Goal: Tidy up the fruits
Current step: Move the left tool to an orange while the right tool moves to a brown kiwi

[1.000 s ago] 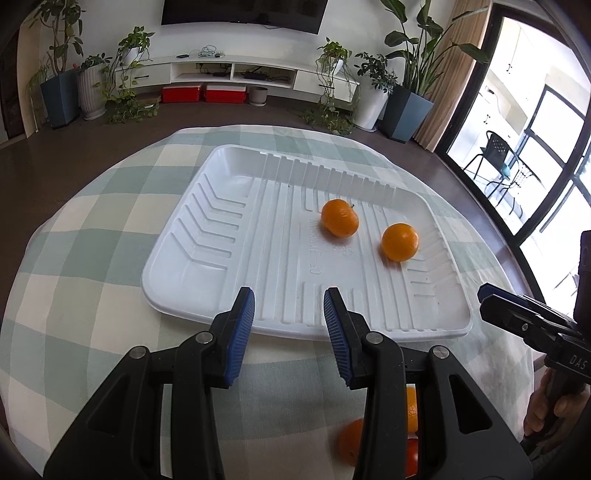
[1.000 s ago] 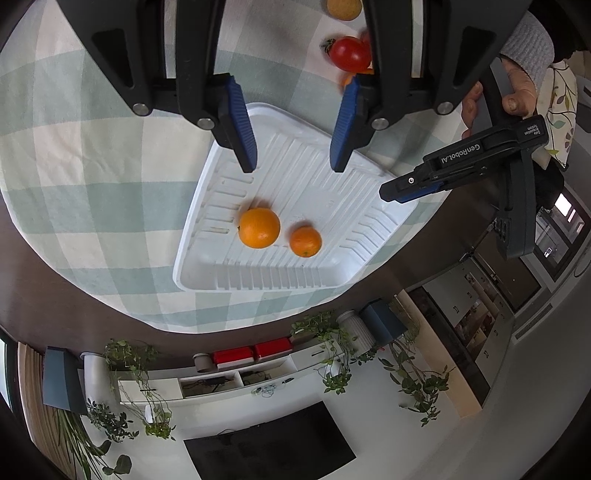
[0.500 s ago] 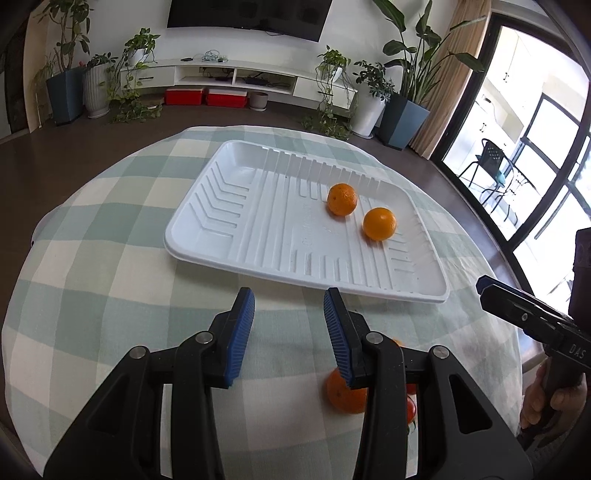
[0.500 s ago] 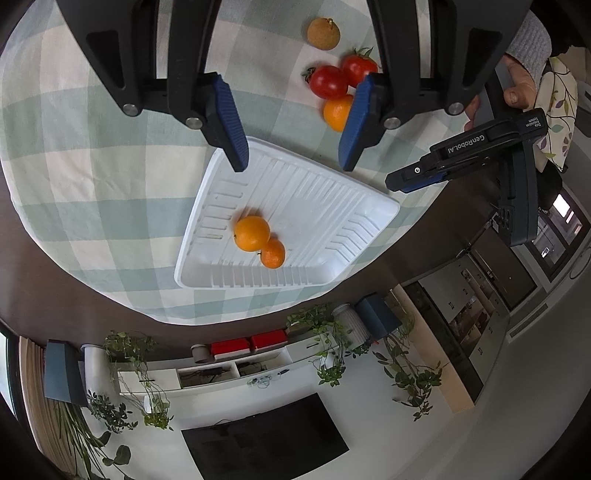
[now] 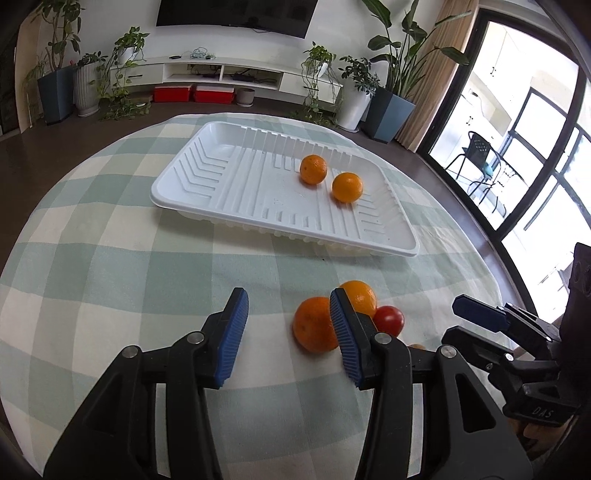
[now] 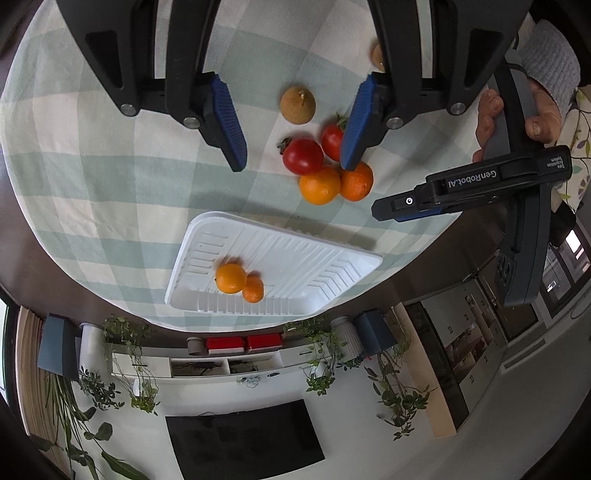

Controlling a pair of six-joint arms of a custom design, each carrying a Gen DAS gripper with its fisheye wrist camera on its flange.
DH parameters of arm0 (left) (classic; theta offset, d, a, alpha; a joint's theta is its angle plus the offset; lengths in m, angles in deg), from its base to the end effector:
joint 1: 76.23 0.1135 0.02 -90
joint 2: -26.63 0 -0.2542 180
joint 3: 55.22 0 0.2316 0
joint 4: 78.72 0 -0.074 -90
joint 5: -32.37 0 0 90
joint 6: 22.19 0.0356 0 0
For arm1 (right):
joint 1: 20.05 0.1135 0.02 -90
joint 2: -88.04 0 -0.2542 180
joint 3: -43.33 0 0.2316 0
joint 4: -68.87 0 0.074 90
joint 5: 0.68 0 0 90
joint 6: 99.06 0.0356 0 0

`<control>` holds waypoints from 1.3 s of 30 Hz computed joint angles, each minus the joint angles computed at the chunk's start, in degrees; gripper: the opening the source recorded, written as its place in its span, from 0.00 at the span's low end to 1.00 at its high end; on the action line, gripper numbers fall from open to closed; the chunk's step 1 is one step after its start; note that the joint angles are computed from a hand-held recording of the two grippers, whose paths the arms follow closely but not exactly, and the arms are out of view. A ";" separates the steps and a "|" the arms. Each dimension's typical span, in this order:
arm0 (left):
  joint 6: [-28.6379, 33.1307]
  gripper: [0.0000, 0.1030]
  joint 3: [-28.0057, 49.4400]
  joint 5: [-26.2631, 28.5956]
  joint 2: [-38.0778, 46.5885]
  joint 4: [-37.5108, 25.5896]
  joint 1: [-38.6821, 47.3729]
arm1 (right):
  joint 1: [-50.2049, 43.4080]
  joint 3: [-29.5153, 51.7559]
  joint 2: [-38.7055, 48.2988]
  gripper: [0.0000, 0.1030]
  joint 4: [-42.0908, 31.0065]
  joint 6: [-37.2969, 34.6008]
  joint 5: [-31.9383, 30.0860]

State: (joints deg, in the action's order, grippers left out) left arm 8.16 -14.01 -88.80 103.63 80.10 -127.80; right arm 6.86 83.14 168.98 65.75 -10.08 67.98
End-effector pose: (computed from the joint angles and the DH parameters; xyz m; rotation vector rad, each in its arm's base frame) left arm 0.1435 -0.1512 0.1382 -0.3629 2.3528 -0.2067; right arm 0.2003 0.1162 0.1374 -0.7527 2.2482 0.6574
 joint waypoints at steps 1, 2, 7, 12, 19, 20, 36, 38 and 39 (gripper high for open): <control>-0.42 0.43 0.44 -0.49 0.75 -0.26 -0.90 | 0.69 -0.52 -0.26 0.55 0.16 -0.13 0.81; -0.50 0.43 0.79 -0.70 1.33 -0.30 -1.43 | 1.13 -0.78 -0.21 0.55 0.27 -0.32 1.37; -0.27 0.43 1.96 -0.46 4.43 0.67 -3.06 | 2.36 -2.09 -0.08 0.55 1.29 -0.49 3.06; 0.39 0.43 2.85 -0.02 6.69 1.35 -3.30 | 2.75 -2.33 0.08 0.55 1.15 -0.50 3.84; 1.56 0.43 2.84 0.95 8.20 2.72 -2.05 | 4.35 -1.87 1.24 0.55 1.03 -0.49 6.13; 1.75 0.43 2.80 1.06 8.42 3.03 -1.89 | 4.83 -1.82 1.50 0.55 1.03 -0.42 6.85; 3.50 0.43 2.76 1.44 10.23 5.04 -1.06 | 7.34 -0.55 5.42 0.50 0.44 -1.00 10.43; 3.93 0.43 2.73 1.49 10.90 5.90 -0.88 | 7.37 -0.44 5.68 0.48 0.39 -1.03 10.53; 4.04 0.43 2.74 1.48 11.25 6.30 -0.89 | 7.35 -0.39 5.82 0.48 0.36 -1.05 10.53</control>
State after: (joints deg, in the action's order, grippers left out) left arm 12.20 -11.27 -87.32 114.88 86.40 -128.69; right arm 14.22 82.75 174.80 66.11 -11.13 78.51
